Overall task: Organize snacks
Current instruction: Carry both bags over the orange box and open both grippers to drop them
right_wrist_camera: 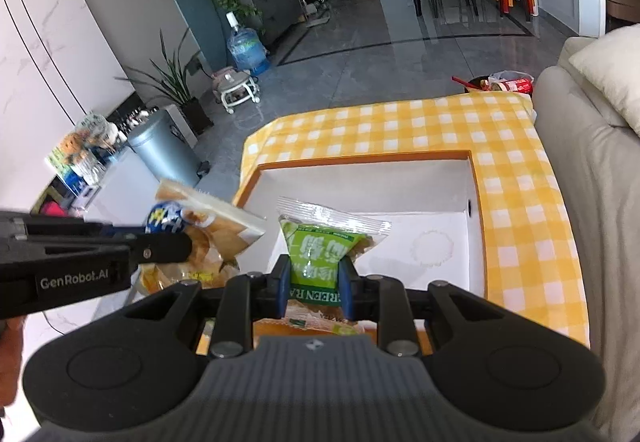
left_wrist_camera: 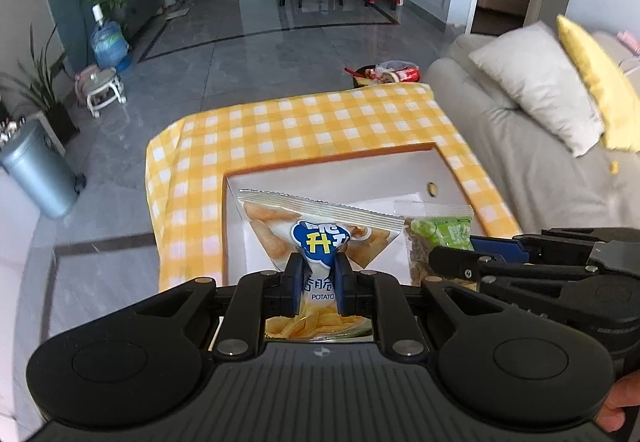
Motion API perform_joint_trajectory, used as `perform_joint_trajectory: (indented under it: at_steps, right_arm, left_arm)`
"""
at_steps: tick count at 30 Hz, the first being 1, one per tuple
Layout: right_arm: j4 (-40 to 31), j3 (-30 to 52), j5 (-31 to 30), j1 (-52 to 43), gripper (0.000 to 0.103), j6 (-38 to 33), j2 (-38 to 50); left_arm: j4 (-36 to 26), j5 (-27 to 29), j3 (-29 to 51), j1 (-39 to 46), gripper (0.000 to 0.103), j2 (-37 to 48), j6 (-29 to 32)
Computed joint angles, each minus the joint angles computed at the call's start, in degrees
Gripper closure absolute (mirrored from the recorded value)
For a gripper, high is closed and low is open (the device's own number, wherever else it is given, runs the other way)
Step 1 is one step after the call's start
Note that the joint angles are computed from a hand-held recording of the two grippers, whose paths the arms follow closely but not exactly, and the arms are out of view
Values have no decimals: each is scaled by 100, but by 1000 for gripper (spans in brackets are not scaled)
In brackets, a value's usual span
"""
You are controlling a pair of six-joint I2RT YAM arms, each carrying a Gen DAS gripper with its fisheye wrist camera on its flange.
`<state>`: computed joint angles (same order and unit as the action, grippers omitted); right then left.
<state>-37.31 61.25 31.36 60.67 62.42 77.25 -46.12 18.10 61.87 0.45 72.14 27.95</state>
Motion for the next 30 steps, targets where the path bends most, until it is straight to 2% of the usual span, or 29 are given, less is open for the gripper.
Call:
perform_joint_trajectory:
  at_steps: [6,9,14,18,23,30]
  right_arm:
    - [892,-159,-1093,-1182,82,-944,752]
    - [1319,-179,-1563,-1639,82,-1154,1166]
    - [1907,-15,-2213,-2235,82,-1495,1903]
    - [1970,357,-2623,-2567,82,-1583,2497]
    - [1979,771,-2932,-2835,82,-1705,3055]
    - [1882,1182,-3197,-2981,81,-1577,3522]
  left_arm:
    - [643,-566,403,-394,86,1257,-19]
    - [996,-960,510,-566,86,1720,152]
    - [1209,-1319,802,-781,86,2449,345]
    - [1532,-1681,808,-983,86,2841,594]
    - [1906,-1831,739,-1130,86,3029,861]
    - [1810,-1878,1117,-1199,86,3502,671]
